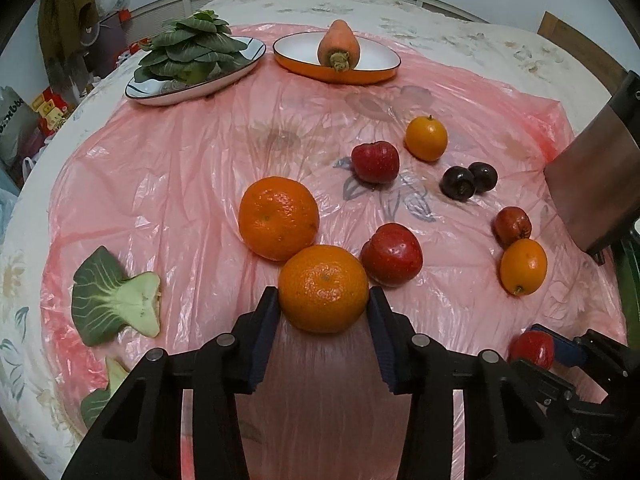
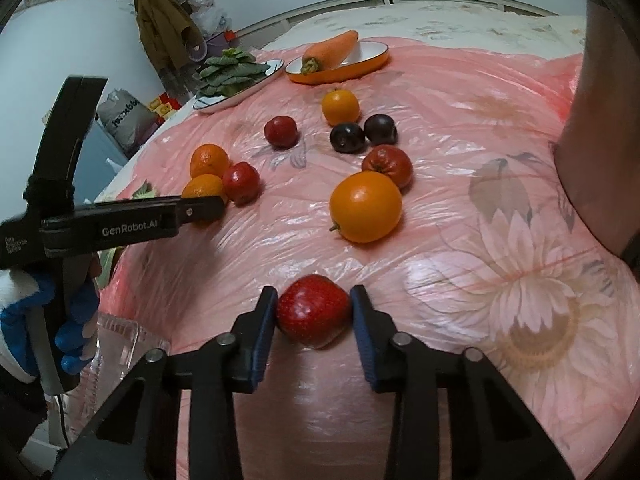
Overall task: Organize fruits
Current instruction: 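Grasp the orange with the left tool while the right tool grasps the red apple, then carry both fruits to the green tray and open both tools to release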
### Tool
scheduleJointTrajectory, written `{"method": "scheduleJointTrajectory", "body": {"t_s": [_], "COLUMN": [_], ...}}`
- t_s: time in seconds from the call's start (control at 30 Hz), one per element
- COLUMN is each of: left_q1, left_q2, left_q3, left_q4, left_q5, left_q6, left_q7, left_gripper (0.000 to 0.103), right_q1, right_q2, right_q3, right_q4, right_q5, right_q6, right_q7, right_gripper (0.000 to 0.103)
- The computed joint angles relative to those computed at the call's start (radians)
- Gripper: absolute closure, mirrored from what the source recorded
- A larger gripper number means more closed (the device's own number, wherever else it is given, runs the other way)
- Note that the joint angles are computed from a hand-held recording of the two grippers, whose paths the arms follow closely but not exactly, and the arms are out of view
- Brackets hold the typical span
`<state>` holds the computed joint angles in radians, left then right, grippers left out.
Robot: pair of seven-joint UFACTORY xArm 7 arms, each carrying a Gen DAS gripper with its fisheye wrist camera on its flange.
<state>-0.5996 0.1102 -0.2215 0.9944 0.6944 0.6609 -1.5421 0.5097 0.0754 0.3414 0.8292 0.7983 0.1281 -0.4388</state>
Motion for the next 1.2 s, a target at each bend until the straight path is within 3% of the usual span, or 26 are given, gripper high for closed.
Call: {"method": "scheduleJointTrajectory", "body": {"t_s": [0.3,0.73,0.9,1.2], "left_q1": [-0.004,-0.019,-0.052,-0.178], "left_q2": [-0.048,-0.118,-0.094,0.092], "left_q3": [-0.017,-0.088,-0.115,-0.088], "left_q4": [-0.042,-0.058,0.008,0.265], "left_q5": [0.061,0.044,0.057,0.110], "left_q6": [-0.010,0.065,0.109,0.108], "left_q7": [-0.101,-0.163,-0.170,-0.130], "left_gripper": [0.065,0.065,0.065,0.065], "right_q1": [0.007,0.094,0.113,-0.019], "right_q2": [-0.033,-0.202,-0.347,-0.640], "right_q3": [0.006,-0.091,-0.153,-0.222], "right_q4": [-0.013,-0.132,-0.250,-0.463], "right_q5": [0.155,0.271,0.214,-0.063], "right_q6": [-0.012,0.017,0.016,0.068], "right_q7": [-0.114,-0.153,-0.093,0.107], "right_gripper": [0.066,0.066,0.066,0.066]}}
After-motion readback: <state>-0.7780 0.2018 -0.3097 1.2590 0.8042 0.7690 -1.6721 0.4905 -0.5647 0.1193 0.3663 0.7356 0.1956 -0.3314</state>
